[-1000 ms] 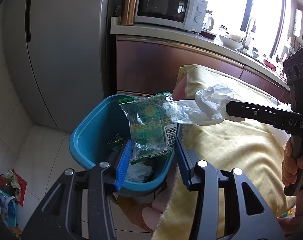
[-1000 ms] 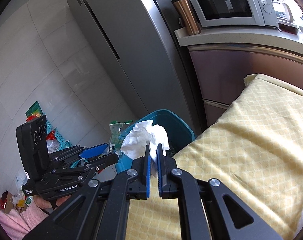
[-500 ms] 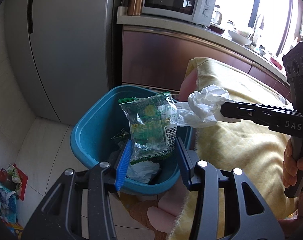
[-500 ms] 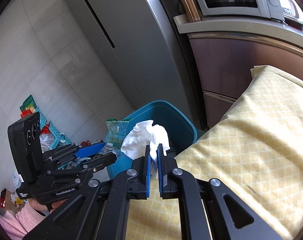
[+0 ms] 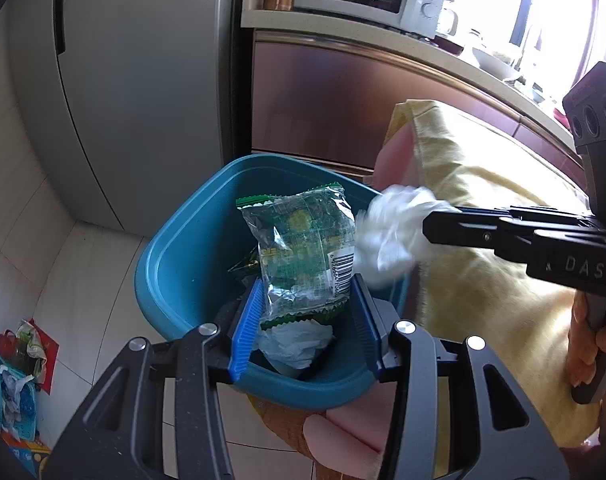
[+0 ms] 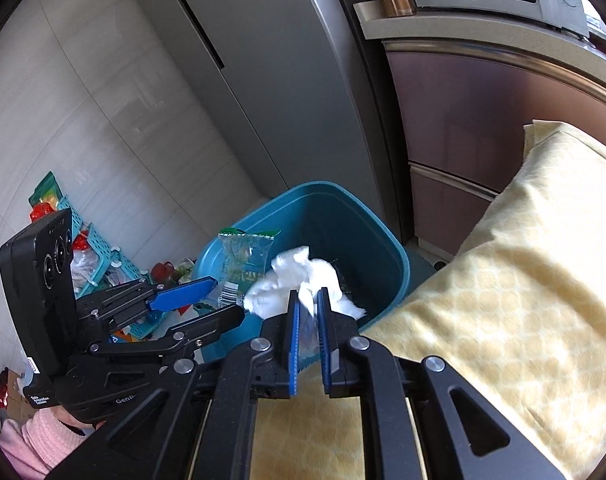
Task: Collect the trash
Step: 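Open the left tool to drop the bag while the right tool drops the tissue into the bin, then move the left tool to the white foam net while the right tool approaches the paper cup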
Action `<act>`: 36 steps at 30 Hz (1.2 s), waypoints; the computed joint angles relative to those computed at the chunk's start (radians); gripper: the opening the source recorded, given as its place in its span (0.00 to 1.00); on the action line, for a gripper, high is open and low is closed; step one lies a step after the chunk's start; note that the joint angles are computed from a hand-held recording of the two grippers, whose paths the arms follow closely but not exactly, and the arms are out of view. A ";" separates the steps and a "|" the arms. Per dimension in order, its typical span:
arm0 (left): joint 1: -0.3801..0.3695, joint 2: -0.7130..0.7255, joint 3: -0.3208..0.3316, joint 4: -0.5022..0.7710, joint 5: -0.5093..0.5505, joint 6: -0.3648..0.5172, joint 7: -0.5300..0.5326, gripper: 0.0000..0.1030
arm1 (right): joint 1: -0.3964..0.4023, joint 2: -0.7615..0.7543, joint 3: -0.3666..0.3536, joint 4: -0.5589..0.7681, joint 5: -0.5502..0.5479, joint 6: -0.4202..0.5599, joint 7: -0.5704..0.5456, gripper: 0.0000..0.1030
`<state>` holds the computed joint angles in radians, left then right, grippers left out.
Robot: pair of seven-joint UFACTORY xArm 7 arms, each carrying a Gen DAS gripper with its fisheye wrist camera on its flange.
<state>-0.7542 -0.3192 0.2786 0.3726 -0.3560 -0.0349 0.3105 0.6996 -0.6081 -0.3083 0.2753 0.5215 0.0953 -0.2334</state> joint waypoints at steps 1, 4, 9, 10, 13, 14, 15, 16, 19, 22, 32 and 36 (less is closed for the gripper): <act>-0.009 0.012 0.011 0.008 -0.005 0.000 0.000 0.43 | 0.004 0.014 -0.003 0.008 0.001 0.001 0.001 0.10; -0.004 0.046 0.006 0.022 -0.013 -0.006 -0.008 0.44 | 0.023 0.050 -0.023 0.034 0.017 0.007 -0.008 0.12; -0.065 0.086 0.066 0.039 -0.065 -0.017 0.024 0.48 | 0.034 0.059 -0.026 0.038 0.052 0.001 -0.026 0.14; -0.078 0.090 0.078 0.040 -0.075 -0.019 0.030 0.49 | 0.032 0.056 -0.023 0.034 0.055 -0.001 -0.027 0.15; -0.120 0.098 0.120 0.046 -0.108 -0.022 0.049 0.49 | 0.016 0.033 -0.013 0.016 0.058 -0.001 -0.023 0.19; -0.132 0.097 0.131 0.045 -0.118 -0.025 0.055 0.49 | 0.010 0.025 -0.009 0.010 0.055 0.001 -0.022 0.19; -0.151 0.092 0.148 0.043 -0.126 -0.028 0.064 0.49 | 0.004 0.014 -0.006 0.002 0.052 0.004 -0.019 0.19; -0.172 0.089 0.167 0.042 -0.132 -0.034 0.071 0.49 | -0.004 0.003 0.000 -0.007 0.049 0.006 -0.016 0.19; -0.145 0.055 0.138 0.013 -0.097 -0.055 0.052 0.50 | -0.014 -0.031 0.003 -0.028 0.038 0.009 -0.010 0.19; -0.123 0.003 0.103 -0.022 -0.053 -0.083 0.027 0.53 | -0.055 -0.097 0.037 -0.067 0.009 0.017 0.012 0.20; -0.226 -0.197 0.081 -0.114 0.094 -0.110 -0.044 0.64 | -0.344 -0.665 0.230 -0.273 -0.179 0.274 0.199 0.31; -0.323 -0.225 0.085 -0.119 0.155 -0.107 -0.077 0.64 | -0.492 -1.012 0.226 -0.338 -0.242 0.519 0.255 0.31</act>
